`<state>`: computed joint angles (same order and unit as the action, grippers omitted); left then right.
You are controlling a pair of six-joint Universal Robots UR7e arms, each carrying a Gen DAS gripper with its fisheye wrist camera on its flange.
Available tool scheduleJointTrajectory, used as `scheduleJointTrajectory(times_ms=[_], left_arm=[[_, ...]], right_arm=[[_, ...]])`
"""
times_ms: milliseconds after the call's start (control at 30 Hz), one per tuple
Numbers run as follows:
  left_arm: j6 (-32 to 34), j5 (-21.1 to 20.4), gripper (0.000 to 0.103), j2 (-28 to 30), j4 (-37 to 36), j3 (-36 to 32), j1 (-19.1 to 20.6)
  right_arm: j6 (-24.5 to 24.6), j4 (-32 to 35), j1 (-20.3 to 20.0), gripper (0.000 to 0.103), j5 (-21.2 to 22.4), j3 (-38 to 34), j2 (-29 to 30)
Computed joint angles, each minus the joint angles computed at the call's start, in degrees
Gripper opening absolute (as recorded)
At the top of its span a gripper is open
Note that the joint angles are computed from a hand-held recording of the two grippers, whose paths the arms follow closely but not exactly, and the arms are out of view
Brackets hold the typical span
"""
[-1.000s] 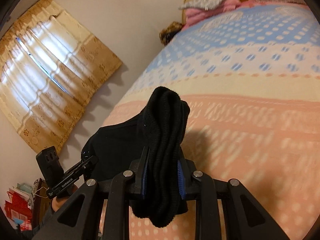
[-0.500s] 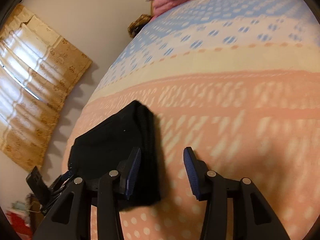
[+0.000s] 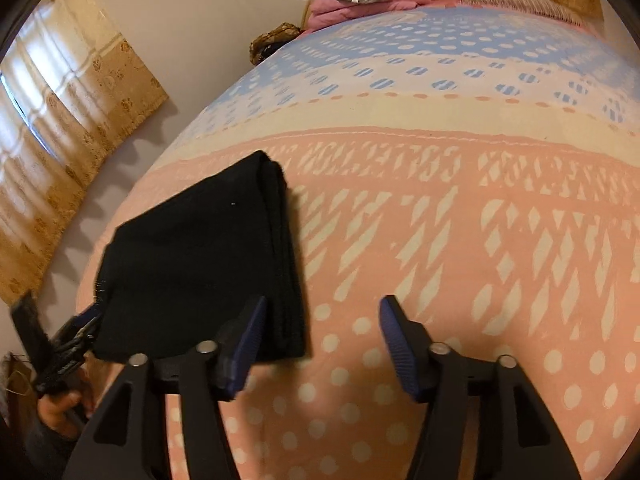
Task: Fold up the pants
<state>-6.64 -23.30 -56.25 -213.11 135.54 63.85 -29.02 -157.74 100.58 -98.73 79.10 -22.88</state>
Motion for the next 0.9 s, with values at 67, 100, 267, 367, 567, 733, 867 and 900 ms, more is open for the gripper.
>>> scheduleJointTrajectory(times_ms=[67,100,267,367,567,733,867,900], left_arm=[[-1.7,0.9,0.081,-0.3,1.8,0.1,-0.4],[-3.8,1.9,0.081,-0.8,3.8,0.4,-1.0],[-6.0,4.3,0.081,-1.2,7.9,1.3,-2.5],[-8.0,4.5,0.081,-2.1,10.0,2.3,-3.5],[-14.3,4.8,0.081,-5.0,17.6,5.1,-7.4],[-20.2,6.5,0.081,-8.2,24.0,8.6,-13.9],[-21.9,7.7,0.081,-10.0,25.0,11.0,-19.2],[-22.0,7.8,0.081,-10.2,24.4,11.4,-20.5]], right_arm=[[1.2,-1.5,0.0,0.061,-0.5,0.3,-0.2],[1.6,-3.9,0.1,0.061,-1.2,1.1,-0.4],[4.4,-7.9,-0.9,0.061,-0.9,3.9,-2.6],[3.6,-10.9,-1.1,0.062,-0.2,6.8,-4.4],[4.7,-14.4,-0.4,0.062,0.4,13.3,-8.4],[4.1,-22.5,2.2,0.062,-1.7,22.6,-13.5],[-0.3,-30.6,5.2,0.062,-2.4,29.9,-17.9],[-1.0,-31.7,5.7,0.062,-2.4,30.7,-18.5]])
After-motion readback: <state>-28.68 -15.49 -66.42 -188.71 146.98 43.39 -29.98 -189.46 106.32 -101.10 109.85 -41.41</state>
